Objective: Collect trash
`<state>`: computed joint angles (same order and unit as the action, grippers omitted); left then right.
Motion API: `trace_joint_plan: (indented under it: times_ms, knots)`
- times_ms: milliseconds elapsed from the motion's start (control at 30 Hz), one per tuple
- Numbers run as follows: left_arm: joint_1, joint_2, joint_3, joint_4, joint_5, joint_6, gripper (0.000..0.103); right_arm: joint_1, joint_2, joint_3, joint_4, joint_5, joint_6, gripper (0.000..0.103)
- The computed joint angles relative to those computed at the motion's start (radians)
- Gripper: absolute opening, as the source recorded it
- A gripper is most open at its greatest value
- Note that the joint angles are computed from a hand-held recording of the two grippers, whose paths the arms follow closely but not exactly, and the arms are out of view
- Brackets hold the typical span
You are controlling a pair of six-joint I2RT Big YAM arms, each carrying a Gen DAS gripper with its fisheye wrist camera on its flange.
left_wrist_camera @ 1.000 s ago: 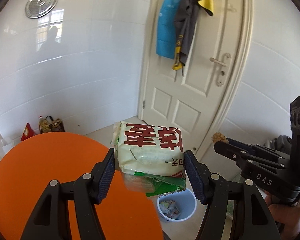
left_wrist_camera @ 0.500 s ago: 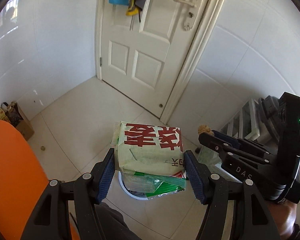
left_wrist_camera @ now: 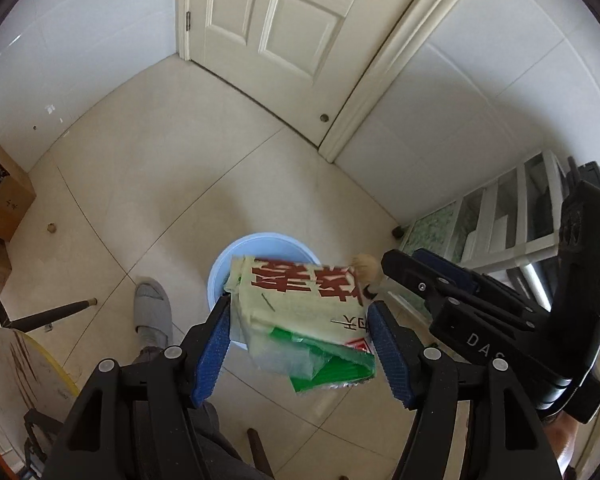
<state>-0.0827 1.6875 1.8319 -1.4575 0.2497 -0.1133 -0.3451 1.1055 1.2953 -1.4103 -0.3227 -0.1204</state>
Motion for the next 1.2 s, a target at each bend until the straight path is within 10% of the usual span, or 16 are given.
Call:
trace_joint_plan:
  times_ms: [333, 867, 1200]
  knots:
    - [-0.033, 0.081, 0.141, -0.033, -0.127, -0.018, 0.090, -0.012, -0.015, -0.028, 0.036, 0.047, 0.037, 0.103]
    - [-0.165, -0.305, -0.069, 0.056, -0.387, -0.207, 0.097, 0.095, -0.136, 0.098, -0.051, 0.079, 0.111, 0.103]
    - [-0.191, -0.676, -0.167, -0.008, -0.629, -0.299, 0.102, 0.452, -0.195, 0.277, -0.087, 0.184, 0.284, 0.103]
